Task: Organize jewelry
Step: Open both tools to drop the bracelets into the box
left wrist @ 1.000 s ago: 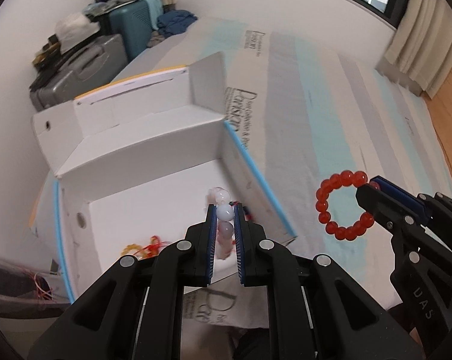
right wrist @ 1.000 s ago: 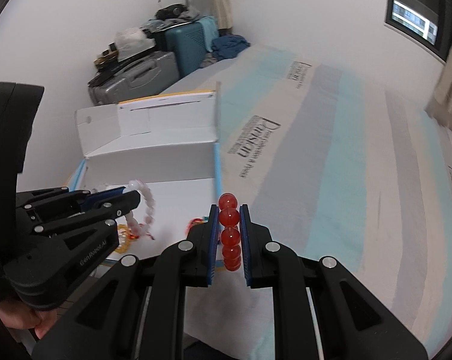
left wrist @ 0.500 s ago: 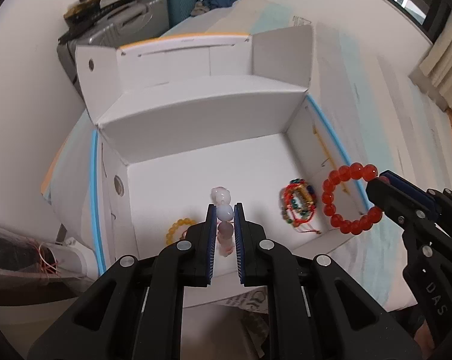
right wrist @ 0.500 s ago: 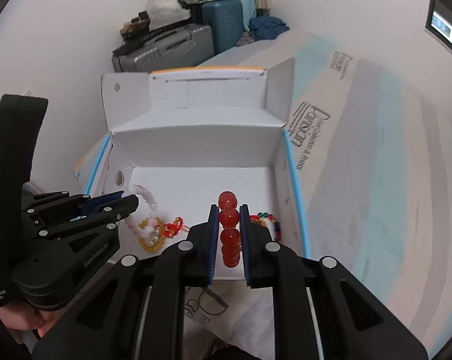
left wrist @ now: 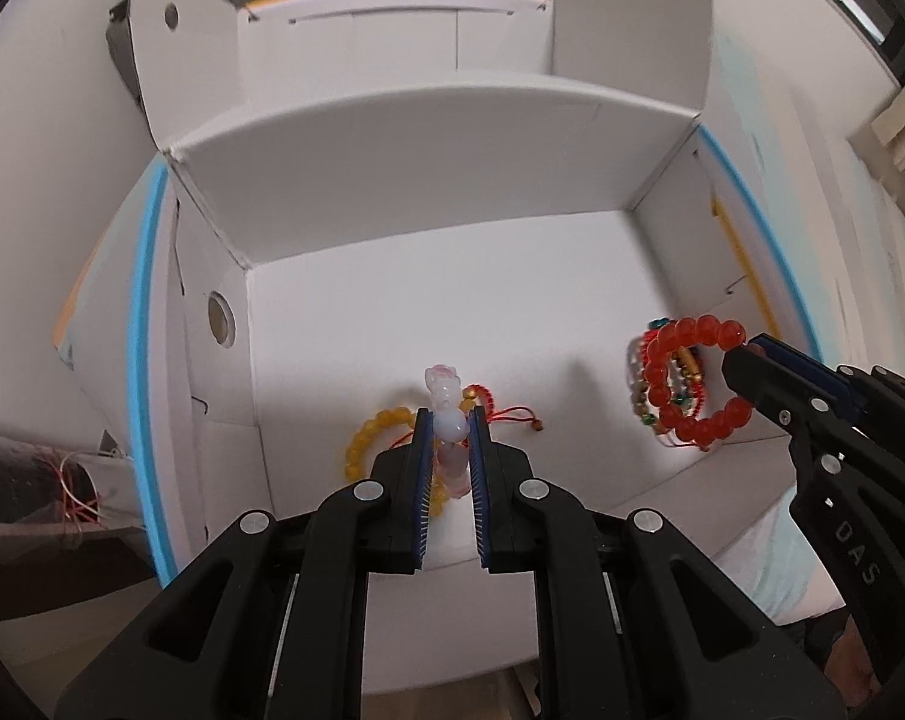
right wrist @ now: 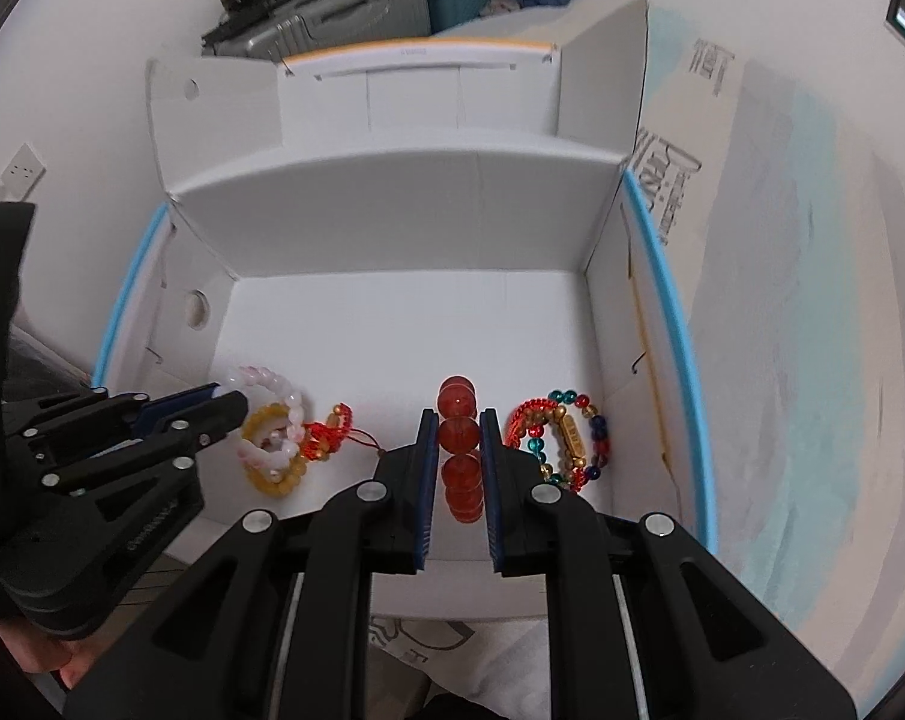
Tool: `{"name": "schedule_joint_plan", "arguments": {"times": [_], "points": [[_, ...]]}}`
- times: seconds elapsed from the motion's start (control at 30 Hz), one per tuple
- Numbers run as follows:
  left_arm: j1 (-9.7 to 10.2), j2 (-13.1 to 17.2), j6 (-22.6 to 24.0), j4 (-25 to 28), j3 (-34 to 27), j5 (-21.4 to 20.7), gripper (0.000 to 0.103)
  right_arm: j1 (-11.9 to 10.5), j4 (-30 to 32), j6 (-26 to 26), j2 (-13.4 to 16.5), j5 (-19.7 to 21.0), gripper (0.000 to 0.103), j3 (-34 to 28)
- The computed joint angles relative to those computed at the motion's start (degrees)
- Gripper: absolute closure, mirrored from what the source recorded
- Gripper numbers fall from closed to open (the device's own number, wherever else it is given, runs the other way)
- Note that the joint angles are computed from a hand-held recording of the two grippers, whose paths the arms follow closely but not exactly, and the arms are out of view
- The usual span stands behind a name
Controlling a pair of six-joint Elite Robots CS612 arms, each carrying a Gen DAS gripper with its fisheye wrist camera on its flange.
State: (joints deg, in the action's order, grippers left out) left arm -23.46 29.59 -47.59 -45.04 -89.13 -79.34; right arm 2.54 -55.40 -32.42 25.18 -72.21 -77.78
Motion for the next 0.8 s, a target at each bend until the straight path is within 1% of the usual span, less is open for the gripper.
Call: {"name": "schedule_joint_plan", "arguments": {"times": [0.13, 0.47, 0.63, 0.73, 0.8], "points": [[0.5, 0.5, -0.1, 0.5, 0.5, -1.0, 0.092, 0.3, 0.1, -0.1, 0.3, -1.3, 0.09, 1.1], [0.7, 0.5, 0.3, 2.1, 2.3, -1.3, 0.092, 0.9, 0.7, 0.7, 0.3, -3.3, 0.09, 3.5], [0.11, 0.2, -0.1, 3.1, 3.2, 1.0, 0.092, 1.1, 1.1, 0.8, 0.5, -4.1, 0.09, 3.8], [-0.32, 0.0, -0.4, 4.2, 3.3, 2.9, 0.09, 1.1, 0.7, 1.2, 0.5, -3.9, 0.089, 3.9], [-0.71, 0.0, -0.7, 4.2, 3.0, 4.4, 0.09, 0.9, 0.8, 1.5, 0.4, -3.3, 0.084, 4.0]]}}
